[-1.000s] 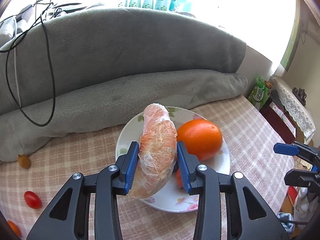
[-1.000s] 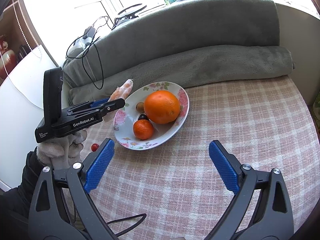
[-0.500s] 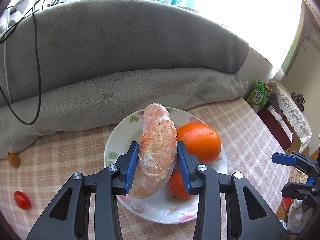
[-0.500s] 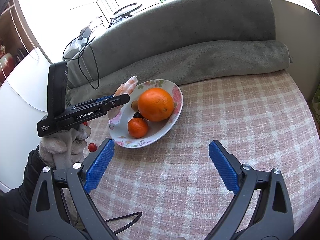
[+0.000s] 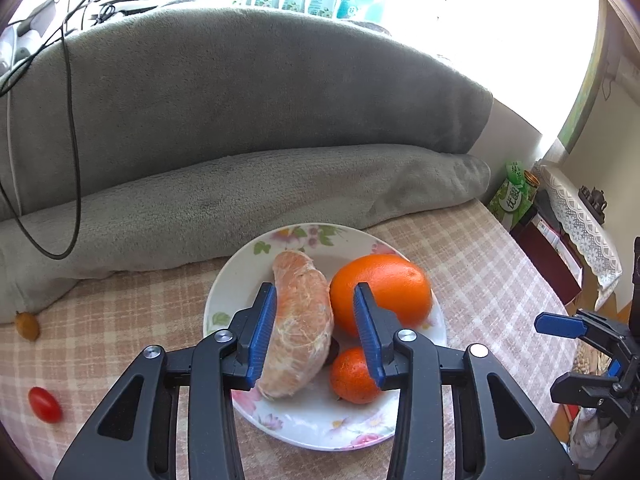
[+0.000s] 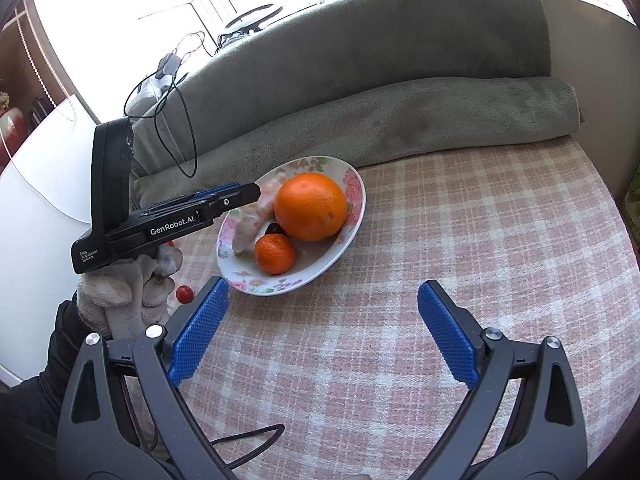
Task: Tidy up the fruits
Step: 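Lower the orange segment onto the white plate and open the left tool, then move the left tool to the mandarin and the right tool to the red tomato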
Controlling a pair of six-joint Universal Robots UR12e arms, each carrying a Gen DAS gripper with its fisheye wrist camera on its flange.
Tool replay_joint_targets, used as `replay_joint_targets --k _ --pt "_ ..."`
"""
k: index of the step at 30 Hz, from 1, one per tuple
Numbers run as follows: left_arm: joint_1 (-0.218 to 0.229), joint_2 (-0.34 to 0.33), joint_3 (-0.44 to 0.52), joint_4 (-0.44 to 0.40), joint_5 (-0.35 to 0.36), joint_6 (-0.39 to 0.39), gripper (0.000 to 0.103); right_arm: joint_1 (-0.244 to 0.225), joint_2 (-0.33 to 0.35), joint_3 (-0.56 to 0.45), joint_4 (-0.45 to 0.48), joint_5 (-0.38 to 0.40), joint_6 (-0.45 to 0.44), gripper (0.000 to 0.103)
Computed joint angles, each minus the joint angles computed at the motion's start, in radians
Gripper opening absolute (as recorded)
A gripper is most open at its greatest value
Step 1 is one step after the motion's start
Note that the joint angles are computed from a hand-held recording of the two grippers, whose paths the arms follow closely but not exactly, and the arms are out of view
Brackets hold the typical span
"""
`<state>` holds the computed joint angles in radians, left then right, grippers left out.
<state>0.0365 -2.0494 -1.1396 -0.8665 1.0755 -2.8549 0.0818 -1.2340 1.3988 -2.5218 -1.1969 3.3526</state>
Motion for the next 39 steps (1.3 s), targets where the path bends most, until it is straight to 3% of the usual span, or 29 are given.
replay_joint_targets --k 2,11,29,39 --pt "0.001 0.002 -0.003 0.013 -0.002 -0.007 0.057 0.000 0.000 0.001 0.000 0.000 0.002 0.097" --pt "-0.005 0.020 -0.028 0.057 0.024 0.005 0.070 0.001 0.002 0.000 -0.004 0.009 0.006 0.097" --pt "0.016 0.074 -0.099 0.153 0.053 -0.018 0.071 0.026 0.006 -0.034 0.003 -0.005 -0.038 0.097" --pt "0.058 0.129 -0.180 0.234 0.115 -0.064 0.071 0.063 0.033 -0.090 0.000 -0.008 -0.147 0.097"
